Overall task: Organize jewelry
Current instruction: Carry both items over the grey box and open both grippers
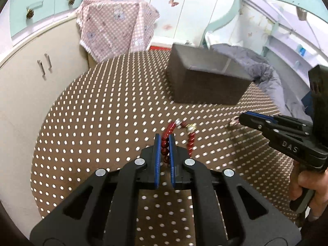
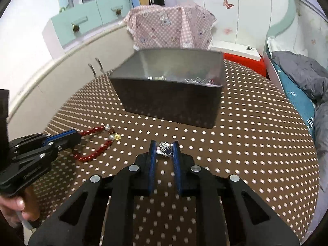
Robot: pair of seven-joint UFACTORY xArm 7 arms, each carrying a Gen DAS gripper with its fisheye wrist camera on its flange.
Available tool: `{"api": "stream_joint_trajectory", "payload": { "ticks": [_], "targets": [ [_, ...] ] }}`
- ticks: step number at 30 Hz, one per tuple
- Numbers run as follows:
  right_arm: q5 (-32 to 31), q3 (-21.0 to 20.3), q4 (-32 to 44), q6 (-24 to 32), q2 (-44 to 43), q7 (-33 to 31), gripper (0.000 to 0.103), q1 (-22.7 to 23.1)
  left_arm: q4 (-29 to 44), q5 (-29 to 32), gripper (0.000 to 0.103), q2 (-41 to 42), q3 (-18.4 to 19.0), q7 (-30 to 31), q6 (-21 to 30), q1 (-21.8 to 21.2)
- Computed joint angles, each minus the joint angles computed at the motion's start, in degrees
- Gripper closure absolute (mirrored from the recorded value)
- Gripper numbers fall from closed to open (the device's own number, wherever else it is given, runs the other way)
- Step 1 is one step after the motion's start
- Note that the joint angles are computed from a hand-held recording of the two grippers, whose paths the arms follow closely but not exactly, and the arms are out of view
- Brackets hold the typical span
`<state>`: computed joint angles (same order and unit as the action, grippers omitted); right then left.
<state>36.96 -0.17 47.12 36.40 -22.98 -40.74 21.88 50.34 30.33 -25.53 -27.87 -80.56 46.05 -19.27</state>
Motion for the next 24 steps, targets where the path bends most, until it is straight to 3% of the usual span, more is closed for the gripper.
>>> {"api": "stream_joint_trajectory", "payload": {
  "ticks": [12,24],
  "targets": [
    [4.8,-4.2,5.9,4.6,-5.1,-4.2,0.089,0.0,7.7,3.6,0.095,-2.3,-1.5,4.9,0.2,2.9],
    [8.1,-4.0,18.4,3.9,1.4,-7.5,0.089,-0.1,18.8,9.5,0.095,2.8,-2.1,12.0,-1.8,7.5]
  ]
}}
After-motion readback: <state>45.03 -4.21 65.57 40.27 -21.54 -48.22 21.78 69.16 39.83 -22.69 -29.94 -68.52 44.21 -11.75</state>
